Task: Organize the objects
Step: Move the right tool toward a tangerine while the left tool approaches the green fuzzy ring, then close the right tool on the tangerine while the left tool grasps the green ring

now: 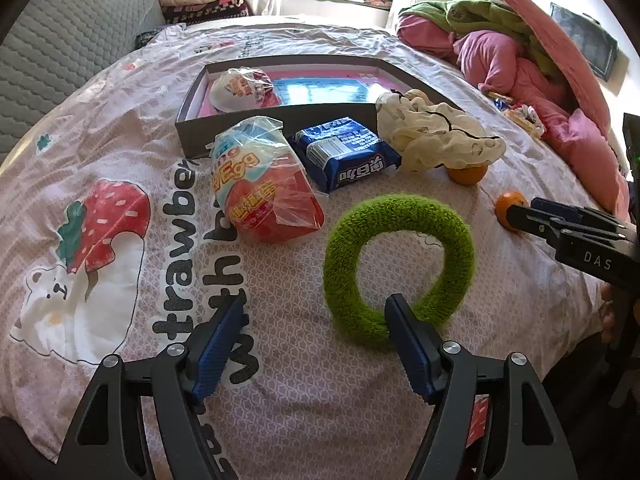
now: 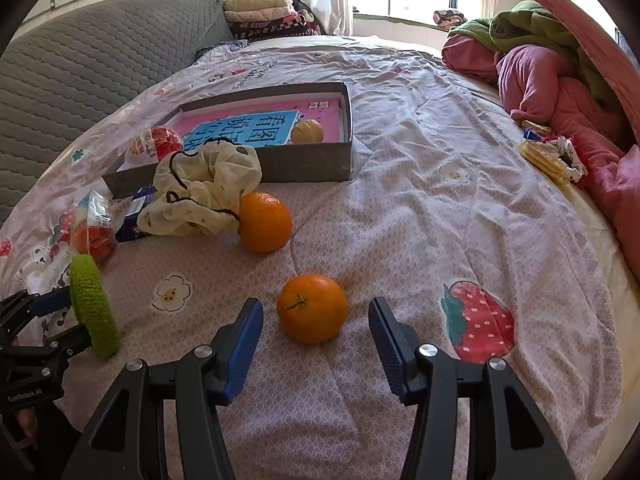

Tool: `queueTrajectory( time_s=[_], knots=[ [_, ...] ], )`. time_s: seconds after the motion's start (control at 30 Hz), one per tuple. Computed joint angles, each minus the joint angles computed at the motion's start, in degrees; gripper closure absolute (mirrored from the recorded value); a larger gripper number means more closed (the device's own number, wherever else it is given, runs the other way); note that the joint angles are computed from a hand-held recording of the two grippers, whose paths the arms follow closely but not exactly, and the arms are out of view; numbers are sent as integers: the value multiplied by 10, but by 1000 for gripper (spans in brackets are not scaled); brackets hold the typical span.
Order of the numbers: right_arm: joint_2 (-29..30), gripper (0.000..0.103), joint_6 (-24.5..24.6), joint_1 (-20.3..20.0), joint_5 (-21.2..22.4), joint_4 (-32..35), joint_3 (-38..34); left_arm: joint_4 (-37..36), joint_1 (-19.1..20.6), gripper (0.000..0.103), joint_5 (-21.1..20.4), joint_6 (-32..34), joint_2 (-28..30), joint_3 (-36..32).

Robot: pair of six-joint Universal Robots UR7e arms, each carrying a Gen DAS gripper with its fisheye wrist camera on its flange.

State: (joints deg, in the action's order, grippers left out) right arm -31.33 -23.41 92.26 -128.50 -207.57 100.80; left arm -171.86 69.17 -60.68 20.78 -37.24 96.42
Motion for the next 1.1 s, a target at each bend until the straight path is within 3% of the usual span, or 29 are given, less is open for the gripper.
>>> queueTrajectory(
  time_s=[0.23,0.47,0.6,0.87,1.1],
  knots=[
    [5,49,-4,0,-2,6,-8,13,8,27,-14,-12,3,-13],
    [7,64,15,-6,-4,37,-18,18,9,27,-14,-15,9,-23],
    [7,64,13,-7,0,35,-19,15,7,29,-13,-10,13,-25],
    [22,64,-23,1,-26,24,-33,24,9,51,-36,0,14,-29],
    [19,64,-17,0,-23,29,-32,39,13,69,-64,-1,9,-28]
  ],
)
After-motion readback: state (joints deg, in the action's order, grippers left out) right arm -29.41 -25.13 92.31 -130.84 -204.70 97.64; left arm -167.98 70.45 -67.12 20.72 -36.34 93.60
